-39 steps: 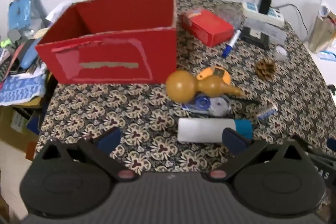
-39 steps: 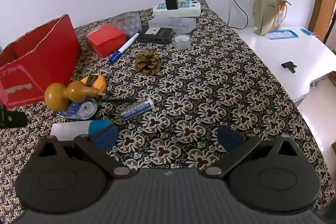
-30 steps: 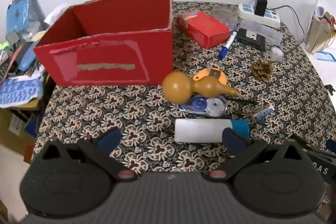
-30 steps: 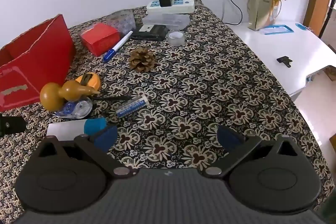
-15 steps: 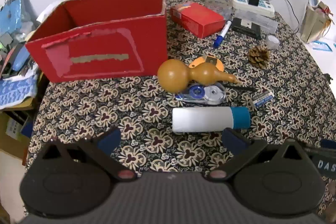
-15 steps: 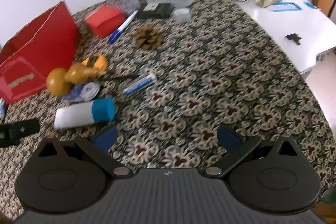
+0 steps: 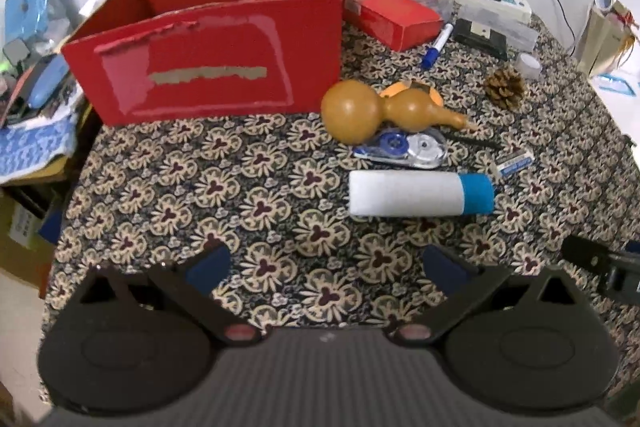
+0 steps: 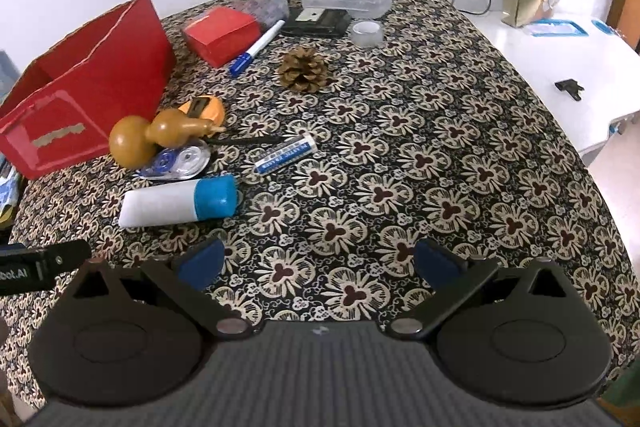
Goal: Organize rigid objects
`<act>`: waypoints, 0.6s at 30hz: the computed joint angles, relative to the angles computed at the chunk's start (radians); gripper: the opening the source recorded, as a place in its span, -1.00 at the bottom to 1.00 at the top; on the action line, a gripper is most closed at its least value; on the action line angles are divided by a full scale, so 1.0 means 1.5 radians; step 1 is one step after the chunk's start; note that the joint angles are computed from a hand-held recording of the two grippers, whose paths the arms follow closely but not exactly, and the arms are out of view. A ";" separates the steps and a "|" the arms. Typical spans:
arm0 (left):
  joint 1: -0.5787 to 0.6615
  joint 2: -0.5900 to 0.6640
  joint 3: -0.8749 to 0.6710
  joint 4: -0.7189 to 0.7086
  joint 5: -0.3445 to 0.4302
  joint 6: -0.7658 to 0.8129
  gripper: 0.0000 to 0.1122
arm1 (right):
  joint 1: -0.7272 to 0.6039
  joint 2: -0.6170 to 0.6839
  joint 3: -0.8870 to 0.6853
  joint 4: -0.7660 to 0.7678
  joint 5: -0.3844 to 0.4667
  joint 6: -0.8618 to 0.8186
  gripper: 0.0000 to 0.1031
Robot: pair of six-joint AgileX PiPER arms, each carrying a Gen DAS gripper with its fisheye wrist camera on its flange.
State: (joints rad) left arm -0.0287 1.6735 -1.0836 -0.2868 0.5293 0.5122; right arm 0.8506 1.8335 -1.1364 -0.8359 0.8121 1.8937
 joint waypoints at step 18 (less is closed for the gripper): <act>0.023 0.019 -0.066 0.043 0.042 -0.042 0.83 | 0.003 0.010 -0.045 0.011 0.006 -0.044 0.73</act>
State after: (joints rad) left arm 0.0054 1.7017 -1.1822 -0.2219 0.5919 0.4490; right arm 0.8549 1.8486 -1.2041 -0.8197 0.8211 1.8276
